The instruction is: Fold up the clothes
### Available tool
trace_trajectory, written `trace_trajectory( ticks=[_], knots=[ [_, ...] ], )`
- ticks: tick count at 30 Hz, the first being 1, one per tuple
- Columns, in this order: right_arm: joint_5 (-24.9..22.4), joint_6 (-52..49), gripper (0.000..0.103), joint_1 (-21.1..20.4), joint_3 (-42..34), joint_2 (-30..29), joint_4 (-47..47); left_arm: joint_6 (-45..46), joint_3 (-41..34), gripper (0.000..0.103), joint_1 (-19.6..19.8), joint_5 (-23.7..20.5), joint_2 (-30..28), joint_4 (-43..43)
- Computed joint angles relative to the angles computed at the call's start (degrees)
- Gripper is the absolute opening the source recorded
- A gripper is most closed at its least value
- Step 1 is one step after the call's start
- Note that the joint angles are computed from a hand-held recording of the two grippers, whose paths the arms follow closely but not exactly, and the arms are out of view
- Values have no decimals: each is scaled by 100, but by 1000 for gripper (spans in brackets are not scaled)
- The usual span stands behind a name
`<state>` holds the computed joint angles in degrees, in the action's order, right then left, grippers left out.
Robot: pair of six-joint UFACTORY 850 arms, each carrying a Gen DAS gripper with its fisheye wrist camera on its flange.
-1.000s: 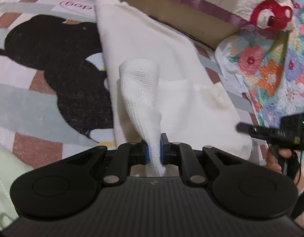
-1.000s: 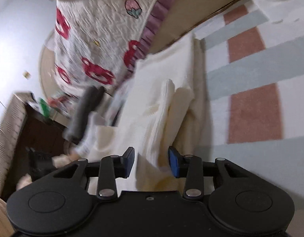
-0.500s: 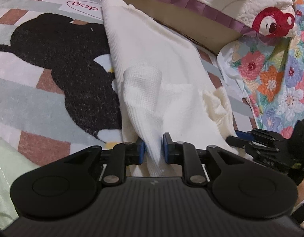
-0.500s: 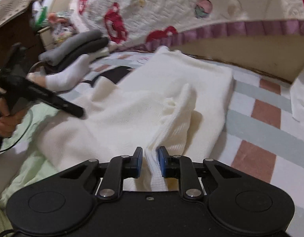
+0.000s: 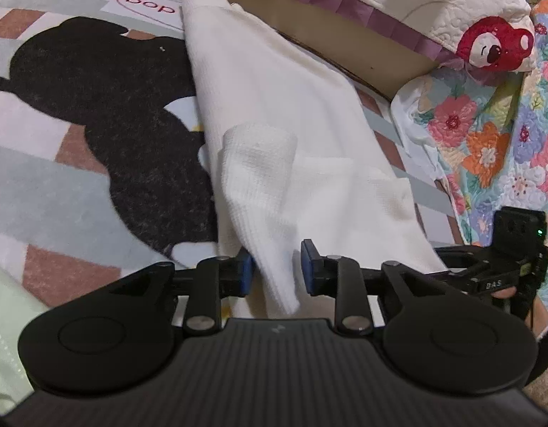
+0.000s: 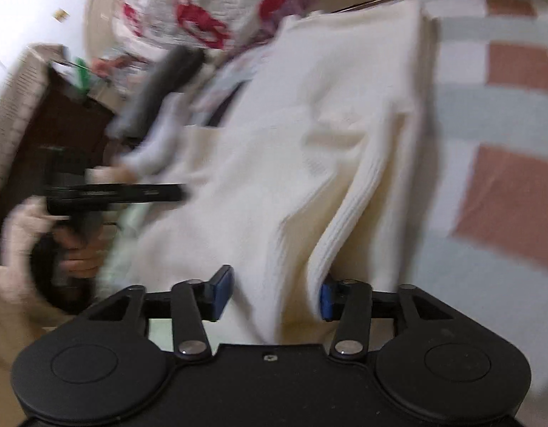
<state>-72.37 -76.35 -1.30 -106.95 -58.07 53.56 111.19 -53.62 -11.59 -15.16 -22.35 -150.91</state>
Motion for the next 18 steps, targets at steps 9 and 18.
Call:
trace_trajectory(
  ticks=[9,18],
  knots=[
    [-1800,1032,38,105,-1420,-682,-1744,-506,-211,27,-19,420,-178,772],
    [-12,621,44,-183,261,401,-729,-137,179,27,224,-399,11,-21]
  ],
)
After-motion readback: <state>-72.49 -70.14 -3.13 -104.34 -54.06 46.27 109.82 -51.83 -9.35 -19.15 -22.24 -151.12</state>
